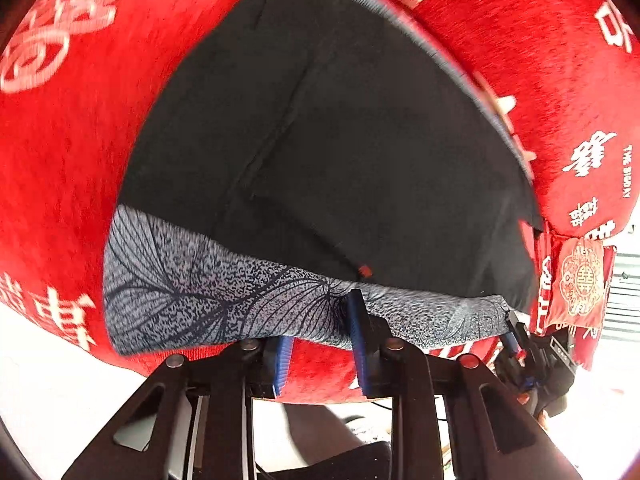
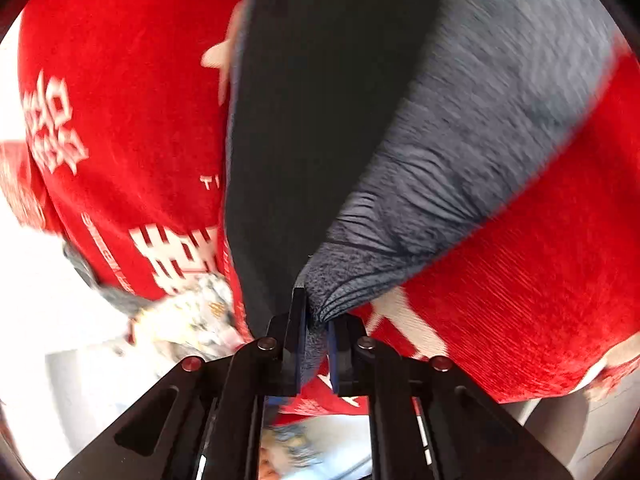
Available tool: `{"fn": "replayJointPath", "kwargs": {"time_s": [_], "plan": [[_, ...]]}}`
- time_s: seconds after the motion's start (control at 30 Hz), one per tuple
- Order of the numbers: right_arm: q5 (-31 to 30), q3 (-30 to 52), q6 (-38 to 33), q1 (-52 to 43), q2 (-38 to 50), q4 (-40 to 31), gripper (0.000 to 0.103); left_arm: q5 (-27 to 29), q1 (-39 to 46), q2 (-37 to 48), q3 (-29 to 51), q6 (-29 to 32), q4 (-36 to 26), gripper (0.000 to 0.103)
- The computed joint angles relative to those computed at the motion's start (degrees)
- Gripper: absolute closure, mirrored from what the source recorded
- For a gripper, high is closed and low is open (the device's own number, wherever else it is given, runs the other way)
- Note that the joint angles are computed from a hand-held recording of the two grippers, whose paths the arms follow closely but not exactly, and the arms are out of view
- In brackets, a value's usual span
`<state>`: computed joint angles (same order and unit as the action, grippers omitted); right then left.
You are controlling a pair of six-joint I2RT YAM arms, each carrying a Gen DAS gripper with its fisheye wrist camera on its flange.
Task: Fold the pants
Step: 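Lower both grippers and pinch the grey waistband of the trousers, then lift the waistband with both grippers and fold it over onto the legs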
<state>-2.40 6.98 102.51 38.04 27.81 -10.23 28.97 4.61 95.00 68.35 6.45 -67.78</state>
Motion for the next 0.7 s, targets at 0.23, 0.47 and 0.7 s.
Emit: {"fn": "replayJointPath", "kwargs": {"time_s": [0.23, 0.47, 0.7], "plan": [[-26.66, 33.40, -45.52, -33.27, 23.83, -21.92, 0.094, -0.86, -4.60, 3.77, 21.74, -8.88, -2.01, 0.075], [-36.79, 64.23, -64.21, -43.85, 60.08, -27.26, 0.090, -15.66, -10.35, 20.64, 44.26, -17.24, 2.97, 0.018], [-46.36, 38.79, -61.65, -38.42, 46.03, -26.54, 0.020, -16.34, -11.35, 9.64, 26.47, -13.72, -0.24, 0.018]]}}
